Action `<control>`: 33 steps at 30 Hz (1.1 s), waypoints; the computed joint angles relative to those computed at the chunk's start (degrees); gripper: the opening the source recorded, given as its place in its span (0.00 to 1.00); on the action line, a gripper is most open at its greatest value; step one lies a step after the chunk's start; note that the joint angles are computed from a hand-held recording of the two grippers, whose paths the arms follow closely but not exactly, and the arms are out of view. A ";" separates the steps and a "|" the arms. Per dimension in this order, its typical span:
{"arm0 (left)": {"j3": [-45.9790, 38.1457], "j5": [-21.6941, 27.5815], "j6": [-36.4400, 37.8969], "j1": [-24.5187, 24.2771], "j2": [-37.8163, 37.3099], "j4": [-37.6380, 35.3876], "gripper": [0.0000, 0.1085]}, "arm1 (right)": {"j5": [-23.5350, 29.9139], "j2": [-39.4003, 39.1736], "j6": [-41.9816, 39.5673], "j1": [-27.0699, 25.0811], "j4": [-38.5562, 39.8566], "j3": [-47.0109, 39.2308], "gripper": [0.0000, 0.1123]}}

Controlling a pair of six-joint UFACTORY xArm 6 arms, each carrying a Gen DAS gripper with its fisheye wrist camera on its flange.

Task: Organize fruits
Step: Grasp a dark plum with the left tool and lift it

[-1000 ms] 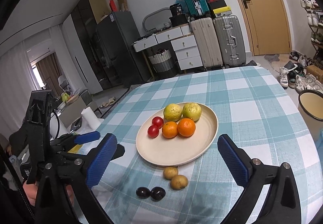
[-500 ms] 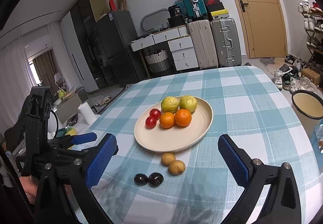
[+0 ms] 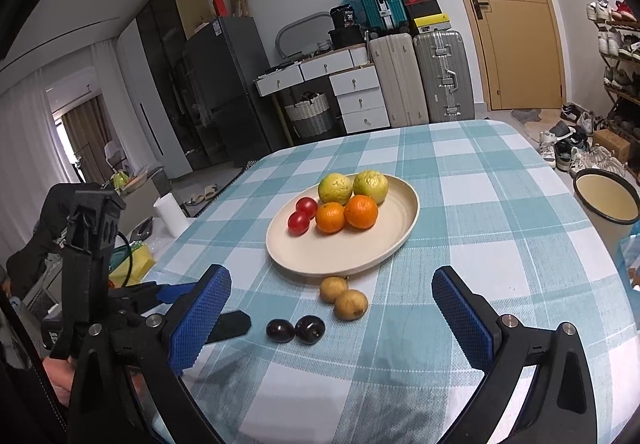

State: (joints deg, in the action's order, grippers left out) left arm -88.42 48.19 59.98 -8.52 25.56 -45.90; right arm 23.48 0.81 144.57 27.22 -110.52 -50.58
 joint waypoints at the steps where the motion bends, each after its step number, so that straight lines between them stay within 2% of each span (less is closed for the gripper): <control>1: -0.23 0.69 -0.15 0.00 0.33 0.43 0.94 | -0.20 0.16 0.06 -0.07 0.16 0.01 0.91; 7: -0.86 2.53 0.91 -0.34 1.43 1.33 0.89 | -0.27 0.68 0.32 -0.16 0.56 0.22 0.91; 18: -2.98 6.46 5.32 -0.67 3.13 1.56 0.59 | -1.47 1.85 1.66 -0.75 -0.18 -0.10 0.91; 26: -5.42 8.68 6.74 -0.71 4.69 1.91 0.31 | -2.10 2.55 2.99 -1.14 -0.89 -0.25 0.91; 33: -5.80 8.52 8.24 -0.66 5.03 1.13 0.20 | -2.41 2.68 3.93 -1.35 -1.52 -0.06 0.91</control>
State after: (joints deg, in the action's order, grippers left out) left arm -94.23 56.72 68.22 -9.19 30.59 -44.77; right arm 21.06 3.49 148.51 25.87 -112.04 -50.64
